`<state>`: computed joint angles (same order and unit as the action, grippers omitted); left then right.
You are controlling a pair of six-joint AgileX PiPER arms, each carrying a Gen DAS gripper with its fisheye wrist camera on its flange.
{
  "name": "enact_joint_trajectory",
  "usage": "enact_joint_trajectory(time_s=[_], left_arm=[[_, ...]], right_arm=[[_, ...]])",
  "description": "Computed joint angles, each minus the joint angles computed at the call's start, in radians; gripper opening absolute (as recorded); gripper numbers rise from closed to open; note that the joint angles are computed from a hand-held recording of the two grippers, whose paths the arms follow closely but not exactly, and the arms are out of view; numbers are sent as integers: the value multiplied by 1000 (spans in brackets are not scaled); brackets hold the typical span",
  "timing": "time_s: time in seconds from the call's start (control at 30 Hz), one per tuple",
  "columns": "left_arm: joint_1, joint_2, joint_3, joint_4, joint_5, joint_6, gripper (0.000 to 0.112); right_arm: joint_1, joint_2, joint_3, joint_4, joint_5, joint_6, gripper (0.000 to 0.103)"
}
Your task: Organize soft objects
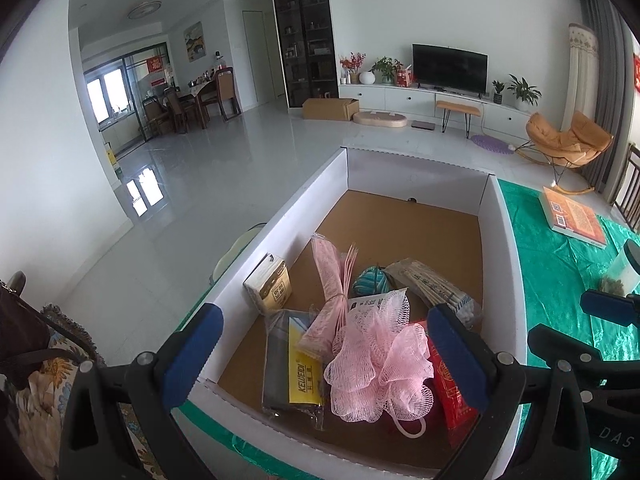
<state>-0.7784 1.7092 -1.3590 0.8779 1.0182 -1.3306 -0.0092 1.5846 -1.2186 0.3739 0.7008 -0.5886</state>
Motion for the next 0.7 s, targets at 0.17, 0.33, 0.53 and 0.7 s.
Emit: enact_joint_trajectory(time_s=[0.17,0.33,0.53,0.7], left_arm=[[3,-9,5,-5,2,6,101],[6,-13,15,3,1,-12,101],[6,-13,22,13,5,-23,101],[8,-13,31,14,3,-30,101]], right_arm=[[11,-3,-3,-4,4,2,73],[18,-5,0,-2,0,0,73],[29,-1,3,-14,-9,12,73],[31,0,5,-16,-12,12,73]])
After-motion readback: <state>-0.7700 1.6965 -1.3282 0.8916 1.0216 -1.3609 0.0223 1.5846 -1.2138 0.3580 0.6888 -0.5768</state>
